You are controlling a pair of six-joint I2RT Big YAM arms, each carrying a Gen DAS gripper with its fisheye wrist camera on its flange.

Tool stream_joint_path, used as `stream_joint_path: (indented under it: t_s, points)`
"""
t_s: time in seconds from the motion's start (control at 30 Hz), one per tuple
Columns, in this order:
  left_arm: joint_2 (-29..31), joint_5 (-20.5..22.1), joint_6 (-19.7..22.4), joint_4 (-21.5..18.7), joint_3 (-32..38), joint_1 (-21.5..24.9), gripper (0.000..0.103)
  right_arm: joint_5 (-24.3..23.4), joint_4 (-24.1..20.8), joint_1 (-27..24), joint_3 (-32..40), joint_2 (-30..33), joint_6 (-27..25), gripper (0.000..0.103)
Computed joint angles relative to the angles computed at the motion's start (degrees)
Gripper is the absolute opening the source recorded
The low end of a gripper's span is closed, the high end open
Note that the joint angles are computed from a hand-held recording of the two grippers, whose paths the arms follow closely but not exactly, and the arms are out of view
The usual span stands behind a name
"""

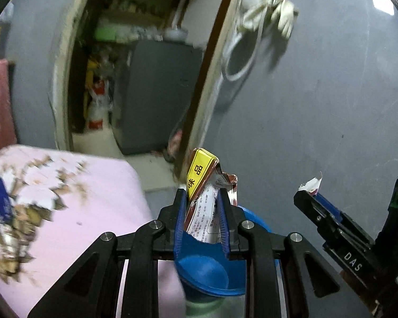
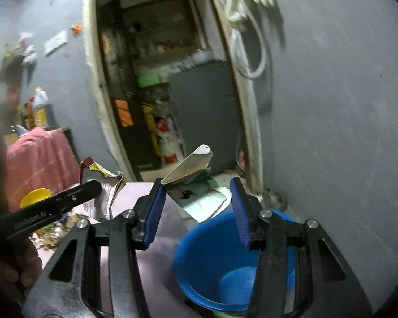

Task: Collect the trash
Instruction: 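Carry the wrapper with the left tool over the blue basin and release it, then bring both tools back over the table toward the trash pile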

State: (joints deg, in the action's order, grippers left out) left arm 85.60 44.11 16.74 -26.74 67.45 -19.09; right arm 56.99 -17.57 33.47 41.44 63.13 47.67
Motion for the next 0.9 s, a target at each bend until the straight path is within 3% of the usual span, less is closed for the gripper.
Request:
stream_joint_path:
  t_s: [0.23,0.37,0.47,0.77,0.9]
  points:
    - [8.8,-5.1,0.9,-7.9,7.3,-4.6,0.023,-7.8,-0.5,-6.4,-3.6,0.1,5.4,0.063]
    - [11.3,-6.0,1.8,-10.0,8.8,-4.9,0.031,-11.3,0.5,-9.2,-4.7,0.7,6.8,0.065]
    - [12.2,-6.2,2.1,-10.0,9.2,-4.3,0.032,-12.2,0.7,-10.0,-5.5,0.7,8.3,0.067]
    - [6.8,-4.4,0.2,-6.2,4.5,-1.1,0.046,-10.8,0.5,-9.0,-4.6,0.2,7.7,0.08]
    - [3.3,-2.8,-0.9,-3.3,2.0,2.0,0.053,-7.6,0.0,-6.3,-3.0,-0.2,6.6,0.086]
